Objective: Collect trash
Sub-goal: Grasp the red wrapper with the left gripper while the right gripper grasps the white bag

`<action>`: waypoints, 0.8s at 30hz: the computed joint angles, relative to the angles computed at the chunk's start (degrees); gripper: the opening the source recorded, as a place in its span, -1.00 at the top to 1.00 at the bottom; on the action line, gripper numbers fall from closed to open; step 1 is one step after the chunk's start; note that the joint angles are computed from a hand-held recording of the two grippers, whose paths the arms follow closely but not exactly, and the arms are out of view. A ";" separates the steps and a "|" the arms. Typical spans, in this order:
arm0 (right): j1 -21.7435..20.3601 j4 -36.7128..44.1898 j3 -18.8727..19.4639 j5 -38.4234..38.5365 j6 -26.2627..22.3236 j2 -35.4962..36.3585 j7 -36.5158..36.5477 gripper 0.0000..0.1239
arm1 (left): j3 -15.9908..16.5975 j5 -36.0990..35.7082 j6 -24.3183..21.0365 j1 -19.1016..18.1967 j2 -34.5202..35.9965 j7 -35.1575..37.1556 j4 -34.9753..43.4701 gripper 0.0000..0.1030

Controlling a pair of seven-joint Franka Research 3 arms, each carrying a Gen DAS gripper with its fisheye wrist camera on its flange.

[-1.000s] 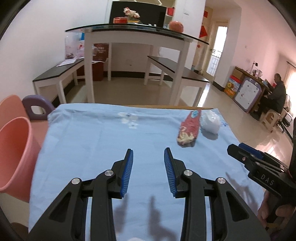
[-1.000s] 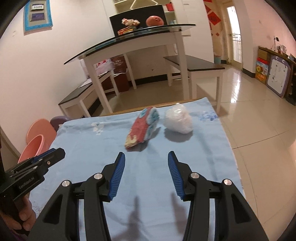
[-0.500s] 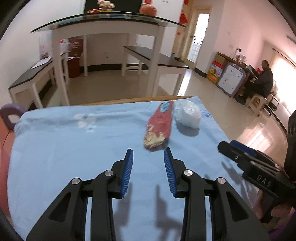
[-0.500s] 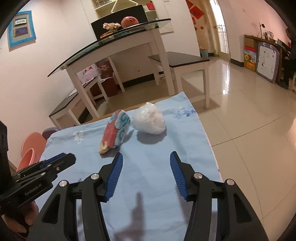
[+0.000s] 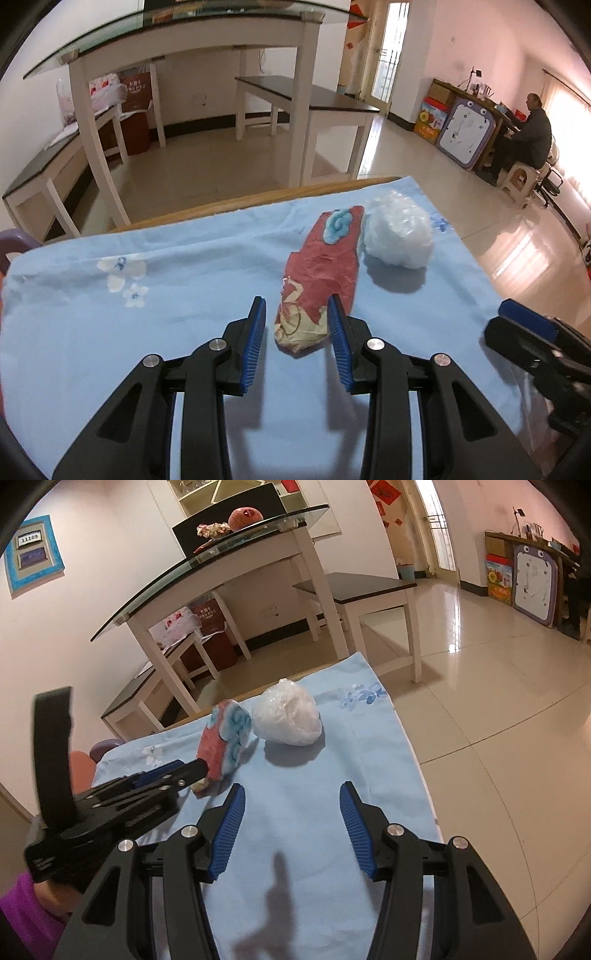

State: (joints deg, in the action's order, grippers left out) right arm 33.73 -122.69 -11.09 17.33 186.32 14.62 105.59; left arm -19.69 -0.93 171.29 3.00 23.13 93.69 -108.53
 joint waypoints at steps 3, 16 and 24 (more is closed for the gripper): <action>-2.20 0.53 1.97 0.29 -0.12 0.30 -0.58 0.12 | -2.57 -2.02 -1.44 2.05 1.29 2.11 1.45 0.32; -3.48 2.42 2.91 -0.05 -1.32 1.93 0.76 0.11 | -7.22 -9.75 -0.16 5.20 2.02 9.04 1.31 0.36; -2.99 2.56 2.40 -0.85 -1.41 2.14 1.54 0.11 | -6.01 -7.58 2.74 3.72 0.18 7.04 -1.58 0.57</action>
State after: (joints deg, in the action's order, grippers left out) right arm 30.74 -120.13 -8.69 16.49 184.91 16.76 107.12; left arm -25.70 -8.52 174.03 6.73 23.31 100.73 -110.11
